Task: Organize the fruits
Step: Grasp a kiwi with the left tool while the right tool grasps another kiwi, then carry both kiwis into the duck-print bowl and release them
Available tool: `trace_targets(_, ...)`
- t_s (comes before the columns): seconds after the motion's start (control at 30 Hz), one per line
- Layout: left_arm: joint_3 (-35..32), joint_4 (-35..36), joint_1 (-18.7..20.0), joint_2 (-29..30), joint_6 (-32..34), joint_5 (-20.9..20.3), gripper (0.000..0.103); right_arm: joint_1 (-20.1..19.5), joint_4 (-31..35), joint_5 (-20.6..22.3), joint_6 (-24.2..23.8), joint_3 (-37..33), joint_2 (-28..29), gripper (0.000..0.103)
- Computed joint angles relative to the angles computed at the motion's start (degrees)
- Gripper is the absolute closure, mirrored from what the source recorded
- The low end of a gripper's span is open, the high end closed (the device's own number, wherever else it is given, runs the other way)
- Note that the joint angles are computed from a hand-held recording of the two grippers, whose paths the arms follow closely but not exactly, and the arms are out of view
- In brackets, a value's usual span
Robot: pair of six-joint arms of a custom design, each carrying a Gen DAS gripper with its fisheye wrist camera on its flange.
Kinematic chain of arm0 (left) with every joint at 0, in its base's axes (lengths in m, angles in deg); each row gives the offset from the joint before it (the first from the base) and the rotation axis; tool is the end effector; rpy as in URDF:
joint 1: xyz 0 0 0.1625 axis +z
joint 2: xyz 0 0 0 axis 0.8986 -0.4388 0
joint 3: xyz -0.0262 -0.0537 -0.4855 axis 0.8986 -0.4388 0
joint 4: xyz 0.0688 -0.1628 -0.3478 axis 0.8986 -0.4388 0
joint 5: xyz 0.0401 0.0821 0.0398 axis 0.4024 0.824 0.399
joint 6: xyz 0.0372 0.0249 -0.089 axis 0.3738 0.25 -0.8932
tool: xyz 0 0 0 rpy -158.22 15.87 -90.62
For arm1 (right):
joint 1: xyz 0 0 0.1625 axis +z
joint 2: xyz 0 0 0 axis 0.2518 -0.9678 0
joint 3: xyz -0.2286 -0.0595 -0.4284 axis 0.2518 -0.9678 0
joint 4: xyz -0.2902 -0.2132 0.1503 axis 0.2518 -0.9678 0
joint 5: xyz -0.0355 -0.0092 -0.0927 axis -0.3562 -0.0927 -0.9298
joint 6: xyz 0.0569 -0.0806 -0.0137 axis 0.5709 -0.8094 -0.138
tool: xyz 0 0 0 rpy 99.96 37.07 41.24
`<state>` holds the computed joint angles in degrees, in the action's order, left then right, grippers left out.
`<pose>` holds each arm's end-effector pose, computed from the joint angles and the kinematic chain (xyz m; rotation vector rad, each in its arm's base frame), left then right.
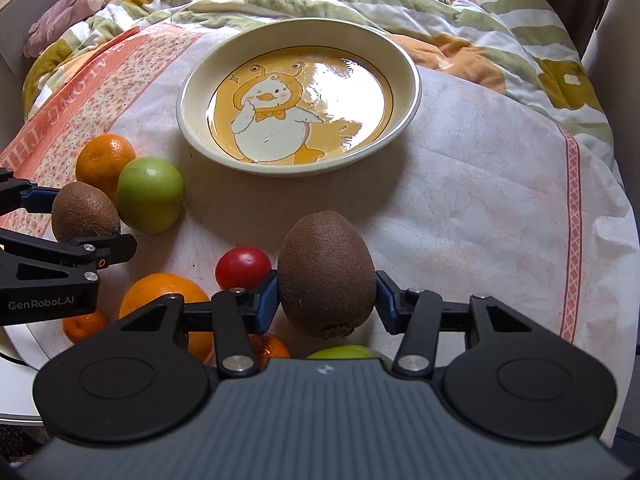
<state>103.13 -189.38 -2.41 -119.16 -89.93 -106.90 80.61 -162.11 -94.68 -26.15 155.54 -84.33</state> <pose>-0.1420 -0.7234 0.1026 0.0440 2.1499 -0.5902 0.1629 -0.8144 0.0428 0.9464 -2.3855 0.2821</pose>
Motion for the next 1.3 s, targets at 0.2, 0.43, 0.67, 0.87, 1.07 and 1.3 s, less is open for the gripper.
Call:
trace_targets(0.2,1.0,-1.6,-1.4,-1.1,0.4,1.2,0.033,0.9,-1.2,1.2,0.4,1.7,-1.9,0.038)
trace_targets(0.43,1.5,-3.3,-3.4,-2.8,-0.1,2.9,0.033,2.2,-1.8,2.8,-0.2,2.6,-4.0,0.038)
trace_targets(0.67,-1.9,-9.3,-4.6,-2.9,7.5,6.1,0.033,4.0,-1.5,4.5,-1.2,0.1,-4.3,0.038)
trace_targets(0.87,-8.5,-14.8,-3.5,-1.3,18.7,5.6,0.033,5.2,0.1,4.5,0.1,-6.3,-1.9,0.039)
trace_targets(1.07,-17.0,-14.6,-1.0,1.2,27.3,1.3,0.033,6.0,3.4,2.6,2.1,-15.5,2.8,0.039)
trace_targets(1.3,-29.1,-6.9,3.0,5.9,32.6,-4.2,0.033,6.0,11.2,-0.7,5.9,-31.8,11.4,0.039)
